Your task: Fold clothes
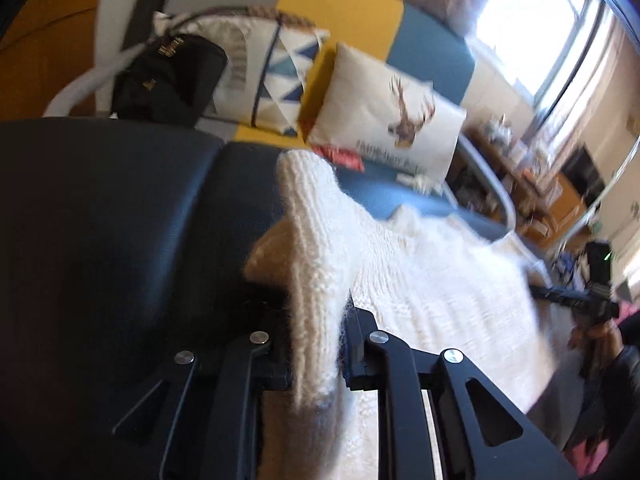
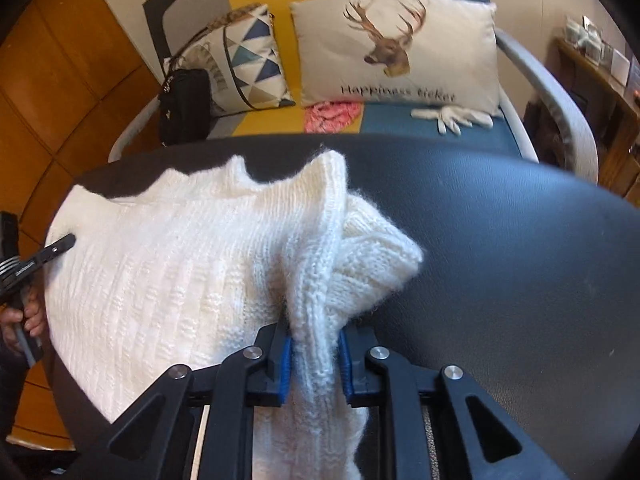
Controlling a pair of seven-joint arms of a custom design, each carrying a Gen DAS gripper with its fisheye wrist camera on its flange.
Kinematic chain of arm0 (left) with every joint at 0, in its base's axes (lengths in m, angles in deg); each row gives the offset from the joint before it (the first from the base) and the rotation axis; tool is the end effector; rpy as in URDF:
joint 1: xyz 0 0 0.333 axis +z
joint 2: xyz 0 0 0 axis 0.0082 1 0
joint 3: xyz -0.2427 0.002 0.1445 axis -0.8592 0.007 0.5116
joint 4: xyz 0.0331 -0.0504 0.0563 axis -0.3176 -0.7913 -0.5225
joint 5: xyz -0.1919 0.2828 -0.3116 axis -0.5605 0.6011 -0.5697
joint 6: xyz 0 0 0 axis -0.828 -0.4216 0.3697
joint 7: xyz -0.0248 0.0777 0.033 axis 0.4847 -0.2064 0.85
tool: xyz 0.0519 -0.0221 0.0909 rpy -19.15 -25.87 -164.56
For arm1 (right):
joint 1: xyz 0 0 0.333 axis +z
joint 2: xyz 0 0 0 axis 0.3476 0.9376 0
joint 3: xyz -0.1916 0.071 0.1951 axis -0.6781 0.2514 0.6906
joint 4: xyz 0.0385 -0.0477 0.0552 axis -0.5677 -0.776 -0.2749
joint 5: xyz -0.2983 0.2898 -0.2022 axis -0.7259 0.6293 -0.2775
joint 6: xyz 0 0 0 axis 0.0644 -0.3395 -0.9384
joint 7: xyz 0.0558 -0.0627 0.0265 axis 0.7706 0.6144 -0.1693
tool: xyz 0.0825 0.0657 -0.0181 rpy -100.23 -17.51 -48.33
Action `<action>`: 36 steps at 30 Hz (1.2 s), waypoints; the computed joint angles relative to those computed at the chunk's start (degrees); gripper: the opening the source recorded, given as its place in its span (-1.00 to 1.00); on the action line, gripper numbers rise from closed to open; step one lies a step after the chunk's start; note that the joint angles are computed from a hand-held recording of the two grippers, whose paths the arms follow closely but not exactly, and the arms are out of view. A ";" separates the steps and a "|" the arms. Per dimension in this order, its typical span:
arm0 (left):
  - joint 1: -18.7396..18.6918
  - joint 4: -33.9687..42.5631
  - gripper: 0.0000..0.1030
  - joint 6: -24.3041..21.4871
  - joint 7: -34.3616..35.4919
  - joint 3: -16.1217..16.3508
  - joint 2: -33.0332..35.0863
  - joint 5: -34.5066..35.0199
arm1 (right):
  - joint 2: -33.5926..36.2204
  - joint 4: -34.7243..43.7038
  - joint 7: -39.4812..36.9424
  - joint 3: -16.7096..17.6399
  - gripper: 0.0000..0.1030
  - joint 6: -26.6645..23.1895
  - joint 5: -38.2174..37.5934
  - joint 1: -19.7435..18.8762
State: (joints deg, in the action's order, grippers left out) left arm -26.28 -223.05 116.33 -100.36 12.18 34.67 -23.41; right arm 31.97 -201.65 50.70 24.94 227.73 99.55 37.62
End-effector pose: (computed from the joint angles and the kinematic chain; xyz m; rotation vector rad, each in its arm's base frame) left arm 0.3215 -0.4088 0.3872 -2.2355 1.3343 -0.9403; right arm 0.5193 0.1801 0.3649 -2.2344 1.2612 -0.0130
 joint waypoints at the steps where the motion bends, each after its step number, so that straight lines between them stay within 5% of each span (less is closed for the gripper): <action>1: -0.30 -0.72 -0.68 -1.04 -1.86 -0.86 -1.44 0.02 | -0.01 0.22 -0.41 -0.02 -0.67 -0.15 0.41 0.24; 6: -3.57 -3.70 -0.68 -8.55 -10.04 -4.39 -8.17 -1.42 | 1.65 3.17 -2.99 0.72 -0.67 -1.52 2.15 2.09; 13: -13.66 -5.65 -0.68 -27.55 -18.27 -8.23 -15.40 -8.93 | 10.36 13.41 -4.44 4.46 -0.67 -3.16 -0.22 5.60; 20: -19.70 3.31 -0.68 -51.45 -22.97 -12.55 -10.03 -11.43 | 20.00 26.68 -4.33 8.68 -0.68 -3.71 -9.11 11.13; 24: -21.66 7.38 -0.67 -59.19 -23.20 -12.57 -5.14 -10.62 | 26.11 34.33 -0.78 9.55 -0.68 -2.66 -18.61 15.33; 27: -23.66 7.22 -0.67 -60.59 -25.14 -11.57 -4.02 -11.44 | 30.69 40.34 1.49 9.35 -0.68 -2.73 -24.23 18.54; 32: -27.34 0.83 -0.59 -55.00 -28.45 -7.91 -8.43 -17.35 | 40.93 52.05 12.63 5.02 -0.60 -5.66 -38.36 25.66; 36: -28.92 -1.78 -0.45 -52.74 -30.90 -7.85 -10.98 -18.95 | 46.15 58.47 18.09 4.84 -0.41 -8.98 -36.39 25.41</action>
